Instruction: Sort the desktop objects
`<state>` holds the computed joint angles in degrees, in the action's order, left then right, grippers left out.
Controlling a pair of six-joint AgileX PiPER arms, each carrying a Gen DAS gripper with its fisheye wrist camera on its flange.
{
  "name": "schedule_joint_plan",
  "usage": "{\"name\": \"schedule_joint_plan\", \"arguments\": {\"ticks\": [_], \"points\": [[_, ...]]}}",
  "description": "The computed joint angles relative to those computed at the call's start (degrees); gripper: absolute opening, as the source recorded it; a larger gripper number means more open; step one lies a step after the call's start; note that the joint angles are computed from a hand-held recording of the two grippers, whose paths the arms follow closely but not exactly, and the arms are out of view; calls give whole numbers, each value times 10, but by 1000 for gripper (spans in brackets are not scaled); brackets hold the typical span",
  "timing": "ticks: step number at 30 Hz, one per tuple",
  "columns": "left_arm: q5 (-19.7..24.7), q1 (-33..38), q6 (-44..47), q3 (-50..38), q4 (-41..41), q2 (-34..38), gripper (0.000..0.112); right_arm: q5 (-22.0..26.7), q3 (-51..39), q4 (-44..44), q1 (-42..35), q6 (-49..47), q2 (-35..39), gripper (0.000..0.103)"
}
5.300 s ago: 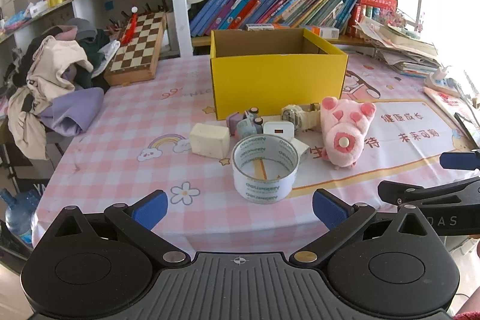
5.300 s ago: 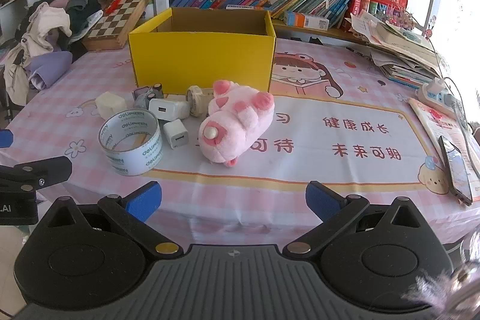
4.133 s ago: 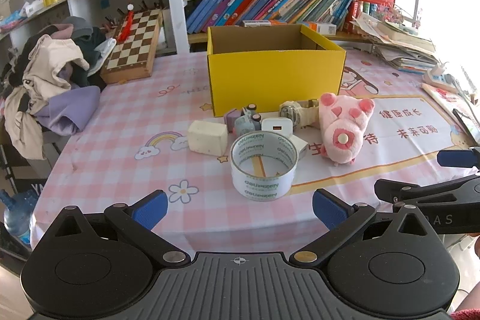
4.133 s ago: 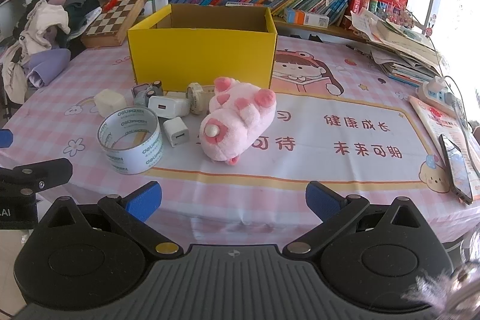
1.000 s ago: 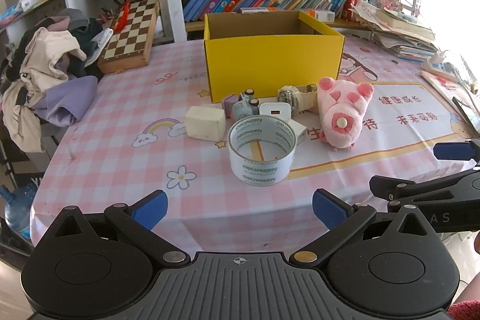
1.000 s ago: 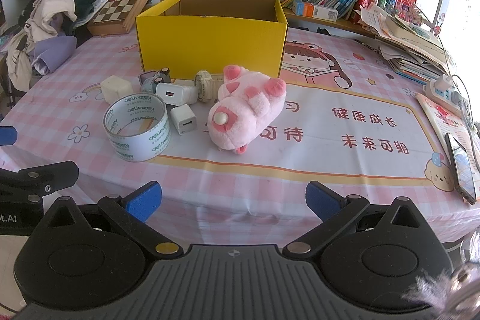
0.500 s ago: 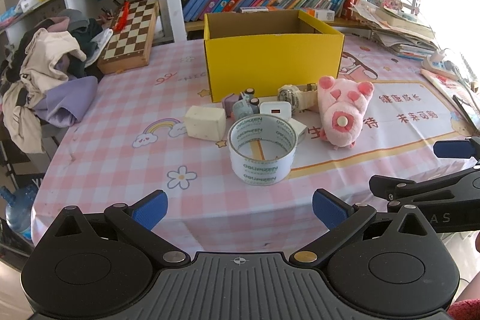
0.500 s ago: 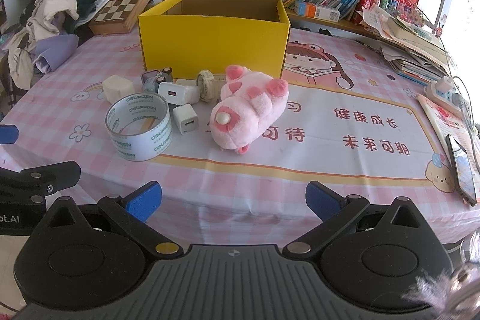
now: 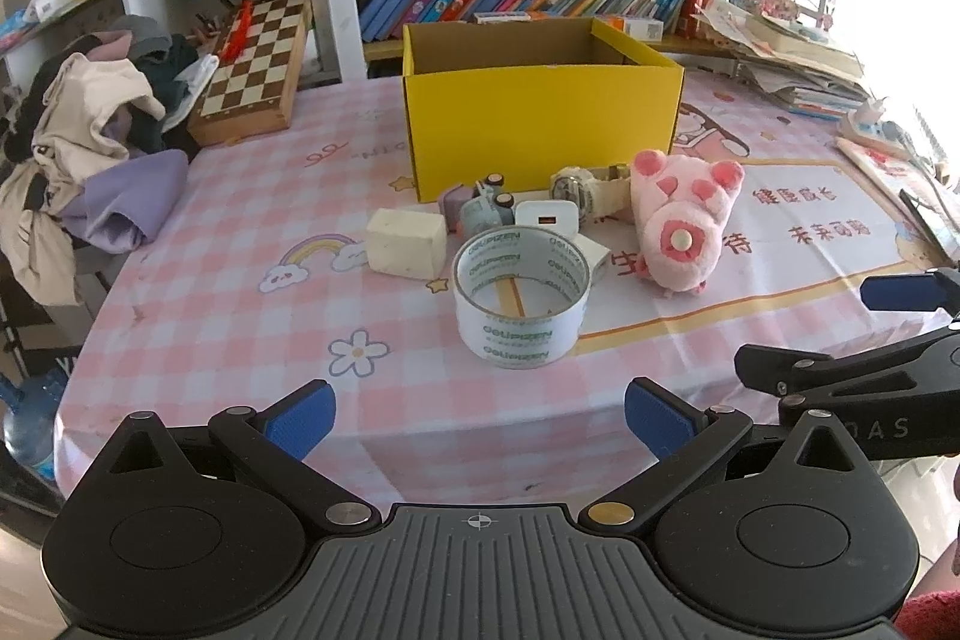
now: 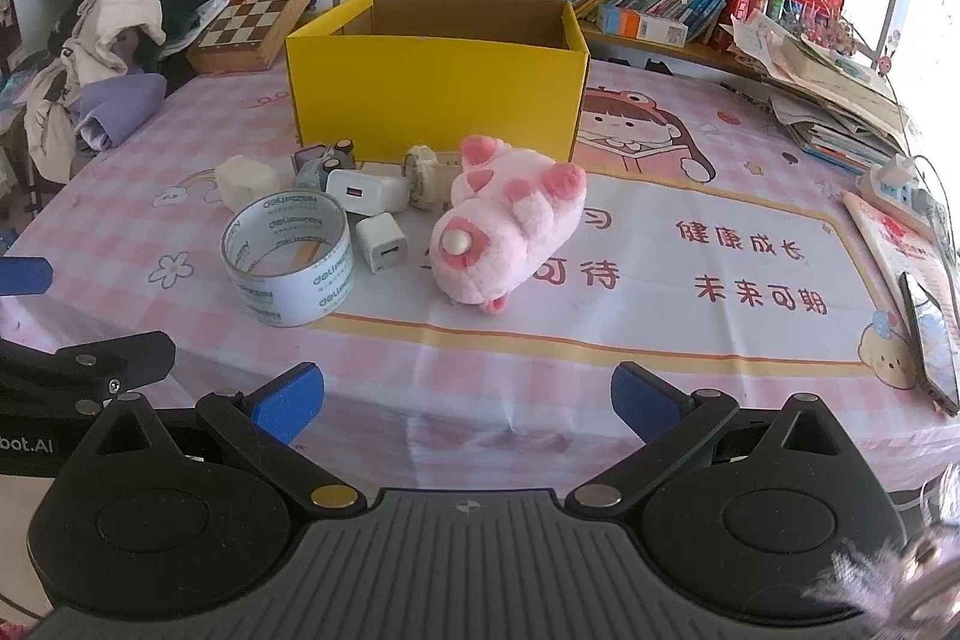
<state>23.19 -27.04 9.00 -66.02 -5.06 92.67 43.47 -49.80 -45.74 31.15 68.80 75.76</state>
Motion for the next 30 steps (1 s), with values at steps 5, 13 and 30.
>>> {"name": "schedule_joint_plan", "arguments": {"ticks": [5, 13, 30], "points": [[-6, 8, 31, -2, -33, 2, 103, 2, -8, -4, 2, 2, 5, 103], [-5, 25, 83, -15, -73, 14, 103, 10, -32, -7, 3, 6, 26, 103], [-16, 36, 170, -46, -139, 49, 103, -5, -73, 16, -34, -34, 68, 102]]}}
